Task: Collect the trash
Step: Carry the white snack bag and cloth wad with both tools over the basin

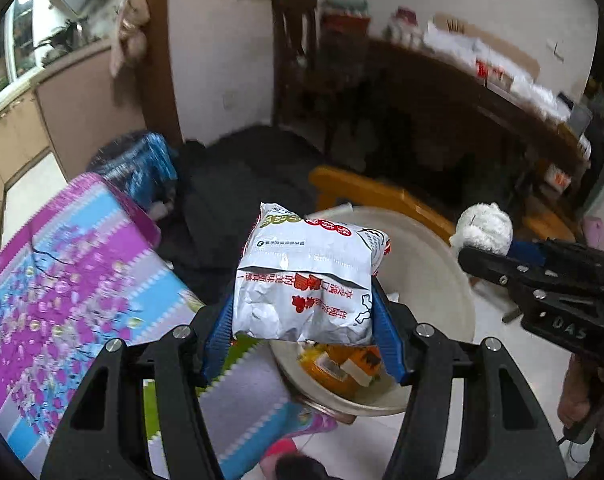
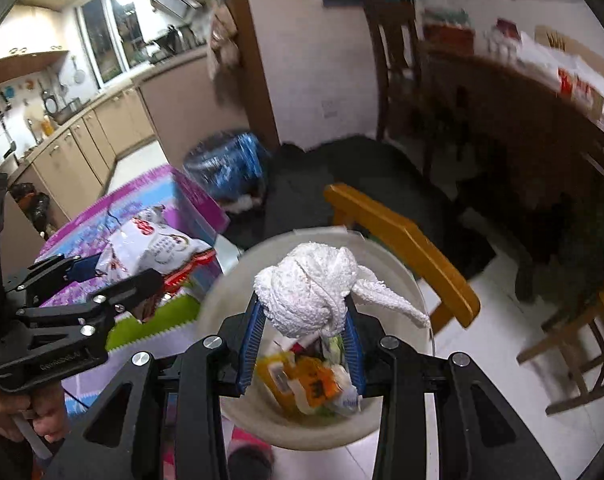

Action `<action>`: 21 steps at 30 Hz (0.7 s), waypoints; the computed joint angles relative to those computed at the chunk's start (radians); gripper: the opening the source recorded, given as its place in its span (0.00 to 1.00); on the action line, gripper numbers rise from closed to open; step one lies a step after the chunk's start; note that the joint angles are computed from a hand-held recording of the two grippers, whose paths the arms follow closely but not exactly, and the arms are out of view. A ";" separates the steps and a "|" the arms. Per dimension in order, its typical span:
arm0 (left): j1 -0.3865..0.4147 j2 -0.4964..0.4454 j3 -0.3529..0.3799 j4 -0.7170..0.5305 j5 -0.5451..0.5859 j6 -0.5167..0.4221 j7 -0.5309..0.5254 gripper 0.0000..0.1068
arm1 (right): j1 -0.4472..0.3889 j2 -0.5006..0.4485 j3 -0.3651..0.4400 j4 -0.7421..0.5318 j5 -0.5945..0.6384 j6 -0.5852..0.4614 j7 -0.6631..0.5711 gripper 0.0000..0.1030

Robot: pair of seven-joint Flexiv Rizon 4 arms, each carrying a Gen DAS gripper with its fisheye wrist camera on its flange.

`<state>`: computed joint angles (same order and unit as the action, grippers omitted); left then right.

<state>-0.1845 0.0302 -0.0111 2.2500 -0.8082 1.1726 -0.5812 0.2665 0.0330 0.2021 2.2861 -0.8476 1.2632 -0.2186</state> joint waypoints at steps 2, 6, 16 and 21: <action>0.008 -0.028 -0.006 -0.012 0.075 -0.015 -0.050 0.55 | -0.007 -0.019 -0.011 0.008 0.024 0.015 -0.024 0.37; 0.018 -0.067 -0.018 -0.033 0.145 -0.030 -0.102 0.55 | -0.010 -0.055 -0.028 0.018 0.019 0.051 -0.010 0.37; 0.031 -0.095 -0.037 -0.053 0.167 -0.024 -0.132 0.55 | -0.008 -0.065 -0.048 0.053 -0.039 0.088 0.048 0.37; 0.026 -0.102 -0.045 -0.054 0.158 -0.013 -0.128 0.55 | -0.008 -0.067 -0.048 0.052 -0.039 0.088 0.051 0.37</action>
